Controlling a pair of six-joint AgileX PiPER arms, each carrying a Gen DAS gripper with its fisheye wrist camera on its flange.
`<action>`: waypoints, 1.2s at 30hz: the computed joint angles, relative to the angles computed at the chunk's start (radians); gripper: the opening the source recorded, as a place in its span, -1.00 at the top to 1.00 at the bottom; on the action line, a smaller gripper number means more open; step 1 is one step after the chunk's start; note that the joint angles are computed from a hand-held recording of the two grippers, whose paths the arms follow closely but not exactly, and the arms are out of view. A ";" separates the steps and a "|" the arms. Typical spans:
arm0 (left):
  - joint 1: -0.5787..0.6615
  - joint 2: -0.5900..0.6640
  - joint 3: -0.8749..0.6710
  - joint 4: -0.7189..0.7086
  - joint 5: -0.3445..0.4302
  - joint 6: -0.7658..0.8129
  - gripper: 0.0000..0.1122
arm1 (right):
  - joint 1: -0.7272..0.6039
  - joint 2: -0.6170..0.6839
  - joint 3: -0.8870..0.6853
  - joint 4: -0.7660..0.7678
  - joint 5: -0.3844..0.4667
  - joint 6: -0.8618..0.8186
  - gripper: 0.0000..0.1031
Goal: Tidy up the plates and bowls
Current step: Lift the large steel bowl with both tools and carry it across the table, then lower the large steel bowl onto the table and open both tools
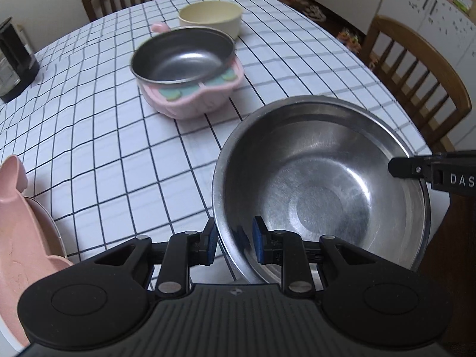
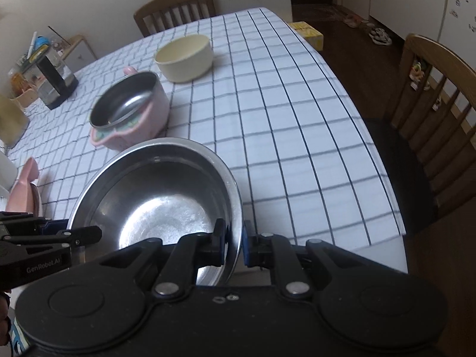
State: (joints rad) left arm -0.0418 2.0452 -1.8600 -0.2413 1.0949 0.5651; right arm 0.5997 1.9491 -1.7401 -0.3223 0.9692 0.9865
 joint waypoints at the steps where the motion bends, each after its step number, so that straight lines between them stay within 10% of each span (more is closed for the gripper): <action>1: -0.001 -0.001 0.009 0.001 0.001 0.007 0.58 | 0.005 -0.005 0.014 -0.007 -0.002 0.008 0.76; 36: 0.050 -0.040 0.055 -0.060 -0.011 0.081 0.50 | 0.064 -0.044 0.060 -0.104 0.002 0.087 0.45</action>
State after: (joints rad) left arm 0.0087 2.0053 -1.8052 -0.3011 1.0842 0.6457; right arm 0.6632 1.9052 -1.6806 -0.4261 0.9716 1.0737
